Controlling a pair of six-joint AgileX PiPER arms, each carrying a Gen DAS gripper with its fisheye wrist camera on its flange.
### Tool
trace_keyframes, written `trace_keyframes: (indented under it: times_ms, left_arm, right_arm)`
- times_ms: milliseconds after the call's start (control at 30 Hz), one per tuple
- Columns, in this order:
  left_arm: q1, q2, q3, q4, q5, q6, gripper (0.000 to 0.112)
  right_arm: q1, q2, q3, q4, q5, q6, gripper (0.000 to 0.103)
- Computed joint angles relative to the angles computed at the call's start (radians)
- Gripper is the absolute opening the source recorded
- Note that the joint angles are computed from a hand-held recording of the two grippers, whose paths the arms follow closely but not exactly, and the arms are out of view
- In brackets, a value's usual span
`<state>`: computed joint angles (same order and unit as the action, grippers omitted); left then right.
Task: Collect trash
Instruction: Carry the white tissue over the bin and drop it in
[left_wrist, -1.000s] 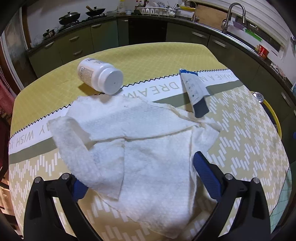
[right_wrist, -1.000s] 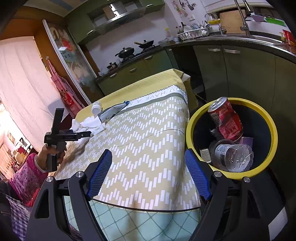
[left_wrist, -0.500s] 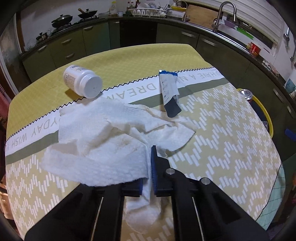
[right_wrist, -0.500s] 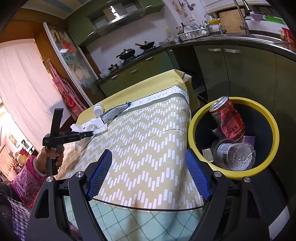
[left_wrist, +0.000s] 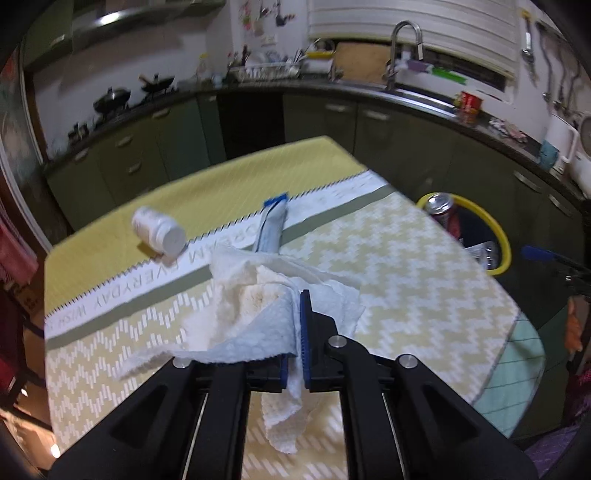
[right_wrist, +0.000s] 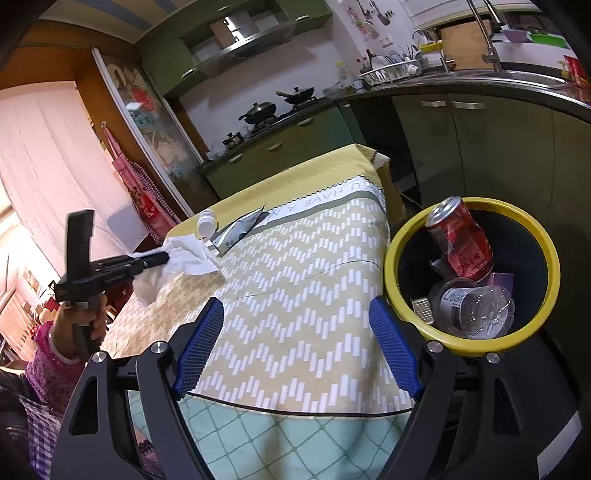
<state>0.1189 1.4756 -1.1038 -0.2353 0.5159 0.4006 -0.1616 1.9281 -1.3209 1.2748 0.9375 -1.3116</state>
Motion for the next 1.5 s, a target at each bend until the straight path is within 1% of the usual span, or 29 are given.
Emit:
trace_keyframes:
  times_ms: [100,267,533,700,867,1033,1167,1267,1367,1400,1467,1500]
  left_arm:
    - [-0.041,-0.064,0.020,0.057,-0.001,-0.057,0.005]
    - [-0.092,-0.151,0.032,0.092,0.031,-0.107,0.005]
    - [-0.179,-0.247,0.021,0.122,0.091,-0.162,0.005]
    - [-0.271,-0.271,-0.013,0.192,0.111,-0.242,0.005]
    - [-0.367,-0.221,-0.078,0.236,0.119,-0.295,0.005]
    - [-0.466,-0.074,-0.204,0.214,0.113,-0.293,0.005]
    - [-0.530,0.116,-0.367,0.159,0.126,-0.262,0.005]
    - [-0.563,0.248,-0.494,0.151,0.145,-0.266,0.005]
    - [-0.578,0.419,-0.689,0.115,0.221,-0.265,0.005]
    - [-0.581,0.485,-0.770,0.102,0.257,-0.268,0.005]
    - [-0.590,0.586,-0.893,0.101,0.306,-0.284,0.005]
    - [-0.598,0.654,-0.985,0.117,0.343,-0.303,0.005]
  right_arm:
    - [-0.010,-0.024,0.028,0.020,0.012,-0.028,0.080]
    - [-0.040,-0.067,0.075,0.045,0.040,-0.072,0.080]
    - [-0.122,-0.135,0.161,0.081,0.097,-0.146,0.080]
    - [-0.193,-0.170,0.211,0.103,0.141,-0.192,0.080]
    - [-0.287,-0.186,0.242,0.125,0.184,-0.228,0.081]
    - [-0.386,-0.168,0.245,0.130,0.214,-0.245,0.082]
    - [-0.451,-0.128,0.224,0.121,0.222,-0.233,0.082]
    - [-0.493,-0.092,0.202,0.113,0.228,-0.225,0.082]
    - [-0.527,-0.055,0.178,0.105,0.231,-0.219,0.082]
    - [-0.536,-0.046,0.172,0.102,0.232,-0.216,0.082]
    - [-0.552,-0.015,0.151,0.094,0.229,-0.207,0.082]
    - [-0.554,-0.006,0.145,0.093,0.226,-0.203,0.082]
